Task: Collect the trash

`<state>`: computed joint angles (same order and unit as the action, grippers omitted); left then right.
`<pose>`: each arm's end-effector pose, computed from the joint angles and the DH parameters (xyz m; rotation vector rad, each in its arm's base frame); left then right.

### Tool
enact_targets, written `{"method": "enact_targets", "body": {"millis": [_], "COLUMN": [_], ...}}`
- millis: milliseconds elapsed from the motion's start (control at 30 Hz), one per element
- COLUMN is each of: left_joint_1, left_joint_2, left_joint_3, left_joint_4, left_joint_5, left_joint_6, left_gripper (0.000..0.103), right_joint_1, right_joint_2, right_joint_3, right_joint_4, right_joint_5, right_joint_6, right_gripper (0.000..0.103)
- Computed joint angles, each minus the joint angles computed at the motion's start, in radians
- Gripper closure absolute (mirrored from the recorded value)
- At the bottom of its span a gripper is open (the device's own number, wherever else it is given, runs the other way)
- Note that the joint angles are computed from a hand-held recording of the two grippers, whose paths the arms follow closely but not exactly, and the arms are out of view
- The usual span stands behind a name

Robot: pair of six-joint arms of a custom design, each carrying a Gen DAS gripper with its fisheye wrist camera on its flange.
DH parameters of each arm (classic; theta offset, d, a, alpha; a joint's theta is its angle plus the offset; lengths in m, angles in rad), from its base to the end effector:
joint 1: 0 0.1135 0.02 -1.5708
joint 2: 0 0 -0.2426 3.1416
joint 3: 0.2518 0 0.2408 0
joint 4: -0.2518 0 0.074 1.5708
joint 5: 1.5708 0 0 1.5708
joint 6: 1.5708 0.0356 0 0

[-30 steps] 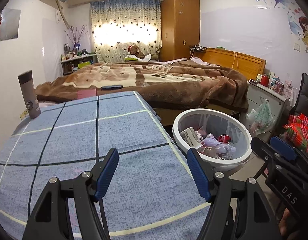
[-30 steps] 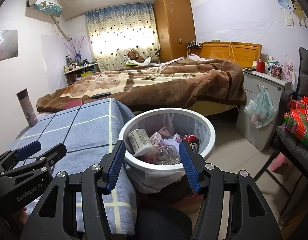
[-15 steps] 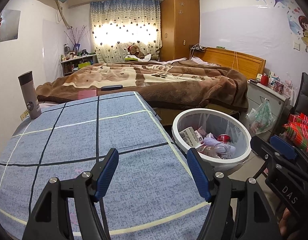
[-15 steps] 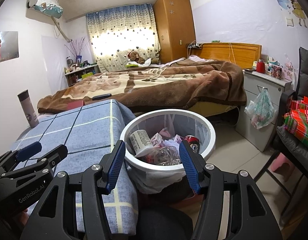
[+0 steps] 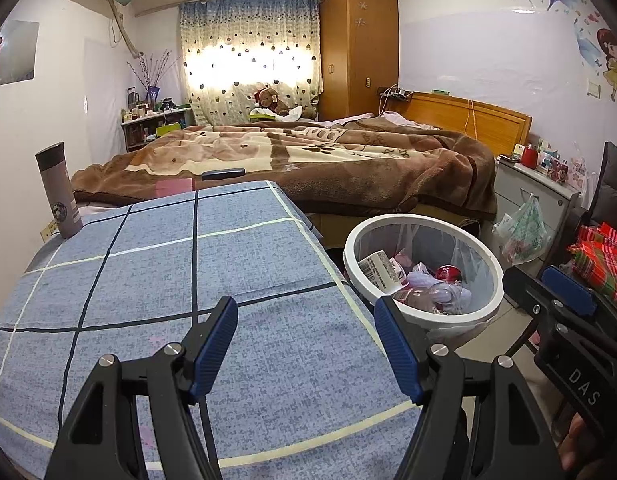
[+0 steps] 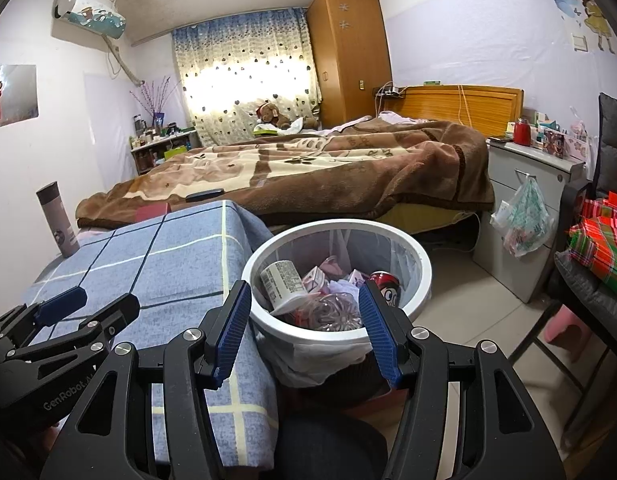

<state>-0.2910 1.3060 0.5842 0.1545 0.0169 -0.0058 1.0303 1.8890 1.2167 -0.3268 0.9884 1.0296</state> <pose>0.2524 -0.0762 0.1797 0.3146 2.1209 -0.1918 0.2140 0.2988 0.1669 0.3202 2.0269 -0.0516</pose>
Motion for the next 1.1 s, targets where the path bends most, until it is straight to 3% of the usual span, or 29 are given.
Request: {"method": "enact_targets", "body": {"millis": [1100], "left_joint_1": [0.015], "left_joint_2": [-0.017], "left_joint_3": [-0.007], "left_joint_4": [-0.017], "left_joint_5": [0.004], "left_joint_6": [0.006], "left_gripper": [0.03], "right_joint_1": [0.01], "right_joint_2": [-0.004], "right_joint_3": [0.003], "right_joint_4": [-0.016], "right_joint_5": [0.006], "right_joint_6": [0.014], "right_gripper": [0.045]}}
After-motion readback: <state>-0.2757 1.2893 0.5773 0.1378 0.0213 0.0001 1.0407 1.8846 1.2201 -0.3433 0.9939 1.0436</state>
